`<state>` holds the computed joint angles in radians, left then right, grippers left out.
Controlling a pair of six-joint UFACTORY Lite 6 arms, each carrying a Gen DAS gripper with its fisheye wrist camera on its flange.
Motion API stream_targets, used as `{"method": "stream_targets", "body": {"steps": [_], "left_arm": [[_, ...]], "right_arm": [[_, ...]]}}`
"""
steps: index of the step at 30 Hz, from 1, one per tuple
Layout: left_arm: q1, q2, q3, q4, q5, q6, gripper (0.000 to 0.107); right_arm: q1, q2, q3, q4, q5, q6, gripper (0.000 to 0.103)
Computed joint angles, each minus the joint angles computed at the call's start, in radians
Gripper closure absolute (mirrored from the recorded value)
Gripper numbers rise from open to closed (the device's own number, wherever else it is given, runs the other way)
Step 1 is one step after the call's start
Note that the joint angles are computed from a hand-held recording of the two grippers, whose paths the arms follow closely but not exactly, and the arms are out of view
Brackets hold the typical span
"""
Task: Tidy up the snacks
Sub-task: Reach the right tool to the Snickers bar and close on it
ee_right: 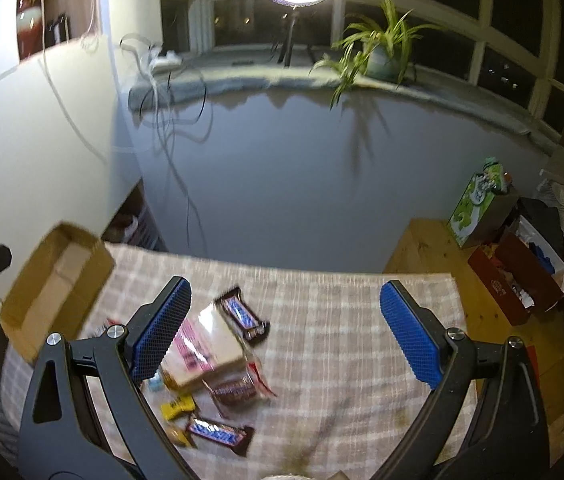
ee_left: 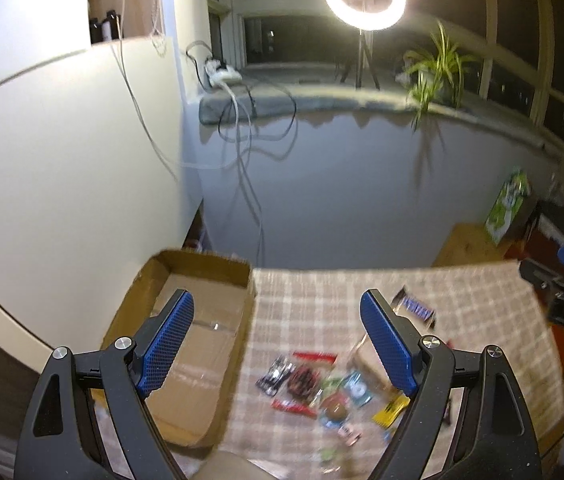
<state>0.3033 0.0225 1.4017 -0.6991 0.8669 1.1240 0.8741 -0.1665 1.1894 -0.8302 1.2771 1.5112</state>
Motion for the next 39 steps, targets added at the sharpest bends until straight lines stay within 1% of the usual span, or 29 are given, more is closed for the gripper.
{"method": "stream_targets", "body": {"steps": [6,9,11,15,16,17,18,19,20,23,24,26,27,28,29,32,34,39], "left_arm": [[0.008,0.028,-0.062,0.099,0.013,0.021,0.022],[0.012,0.036,-0.093,0.133,0.027,0.027,0.022],[0.019,0.042,-0.121,0.149,0.038,0.04,0.023],[0.028,0.041,-0.192,0.185,0.051,0.068,0.025],[0.03,0.04,-0.201,0.195,0.057,0.068,0.027],[0.032,0.042,-0.215,0.204,0.062,0.074,0.033],[0.034,0.043,-0.232,0.213,0.069,0.084,0.035],[0.037,0.044,-0.241,0.219,0.076,0.091,0.04],[0.038,0.046,-0.256,0.227,0.082,0.099,0.043],[0.041,0.065,-0.275,0.243,0.102,0.113,0.053],[0.044,0.075,-0.278,0.25,0.111,0.116,0.055],[0.052,0.097,-0.28,0.259,0.132,0.116,0.063],[0.055,0.109,-0.281,0.264,0.142,0.114,0.065],[0.056,0.117,-0.286,0.269,0.144,0.112,0.068],[0.059,0.12,-0.293,0.272,0.147,0.114,0.07],[0.061,0.132,-0.31,0.279,0.145,0.118,0.073],[0.06,0.131,-0.323,0.282,0.145,0.128,0.075],[0.044,0.12,-0.362,0.286,0.125,0.145,0.075]], "right_arm": [[-0.022,-0.09,-0.191,0.073,-0.122,-0.007,0.006],[-0.033,-0.116,-0.266,0.122,-0.187,-0.058,0.006],[-0.03,-0.116,-0.302,0.157,-0.23,-0.108,0.006],[0.005,-0.064,-0.333,0.223,-0.303,-0.213,0.006],[0.011,-0.046,-0.334,0.239,-0.319,-0.244,0.006],[0.018,-0.024,-0.338,0.256,-0.344,-0.276,0.006],[0.023,-0.008,-0.341,0.266,-0.363,-0.295,0.006],[0.029,0.012,-0.342,0.275,-0.383,-0.315,0.007],[0.031,0.035,-0.344,0.287,-0.406,-0.338,0.012],[0.019,0.085,-0.351,0.351,-0.482,-0.417,0.02],[0.021,0.101,-0.349,0.364,-0.498,-0.431,0.021],[0.014,0.123,-0.349,0.391,-0.527,-0.471,0.026],[0.009,0.133,-0.348,0.402,-0.54,-0.489,0.027],[0.002,0.139,-0.348,0.421,-0.554,-0.513,0.032],[-0.006,0.151,-0.345,0.445,-0.572,-0.544,0.037],[-0.022,0.188,-0.332,0.497,-0.615,-0.607,0.045],[-0.024,0.213,-0.319,0.521,-0.634,-0.632,0.047],[-0.049,0.265,-0.298,0.542,-0.668,-0.692,0.048]]}}
